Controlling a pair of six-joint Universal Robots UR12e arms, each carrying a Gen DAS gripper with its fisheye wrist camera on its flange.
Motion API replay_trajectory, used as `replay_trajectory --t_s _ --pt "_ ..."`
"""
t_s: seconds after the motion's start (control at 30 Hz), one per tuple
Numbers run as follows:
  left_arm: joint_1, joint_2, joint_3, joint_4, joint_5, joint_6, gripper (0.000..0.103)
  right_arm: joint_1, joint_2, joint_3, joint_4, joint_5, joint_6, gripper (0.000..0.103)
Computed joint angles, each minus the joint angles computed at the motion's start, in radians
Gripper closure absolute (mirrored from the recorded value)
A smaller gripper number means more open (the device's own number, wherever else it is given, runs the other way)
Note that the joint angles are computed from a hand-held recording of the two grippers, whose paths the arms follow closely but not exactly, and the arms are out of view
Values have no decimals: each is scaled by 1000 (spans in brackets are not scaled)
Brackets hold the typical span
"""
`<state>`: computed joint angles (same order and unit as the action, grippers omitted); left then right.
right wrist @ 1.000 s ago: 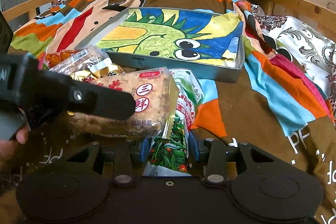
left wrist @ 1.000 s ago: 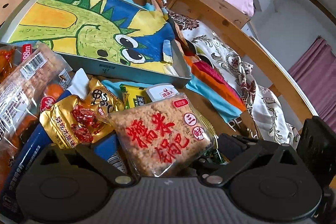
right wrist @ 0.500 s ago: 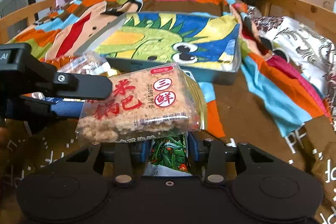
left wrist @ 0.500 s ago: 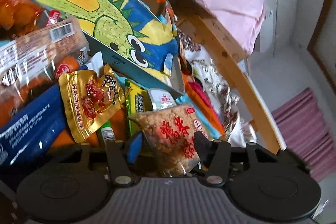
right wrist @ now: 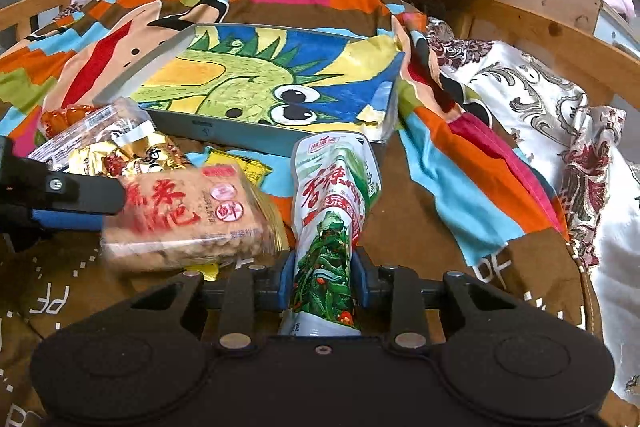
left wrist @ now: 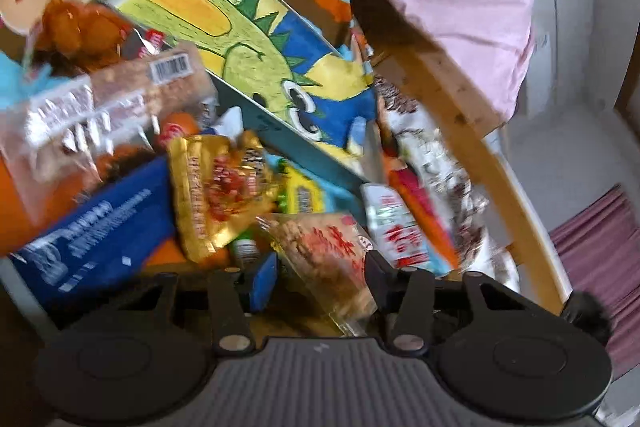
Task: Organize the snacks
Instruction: 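Lift the rice-cracker pack with left gripper while right gripper lifts the seaweed bag, then lower both packs into the metal tray and open both grippers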
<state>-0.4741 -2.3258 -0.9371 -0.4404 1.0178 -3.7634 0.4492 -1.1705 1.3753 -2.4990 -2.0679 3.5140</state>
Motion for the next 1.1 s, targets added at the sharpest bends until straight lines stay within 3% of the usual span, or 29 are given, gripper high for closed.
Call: replay_trajectory --t_s 0.13,0.3,0.43,0.7,0.77,0.8,0.9,1.1 --pt "-11 13 14 -66 83 143 18 -5 -4 3 3 12 21 71" --pt "-20 -2 86 -171 125 353 9 -4 -2 -2 8 12 20 71" --pt "-36 -51 210 -306 152 529 8 -7 -3 -1 9 20 28 71" --pt "-63 -131 396 -547 188 780 8 -13 -8 6 -5 33 41 71" --pt "-74 -145 429 -598 226 842 13 -14 -9 7 -8 36 43 71" --pt "-78 -155 454 -634 248 867 23 -15 -9 7 -10 37 44 71" --pt "-88 -158 464 -653 281 916 27 -15 -11 11 -23 38 42 71" --pt "-104 -145 449 -637 349 927 29 -14 -14 23 -95 31 29 71"
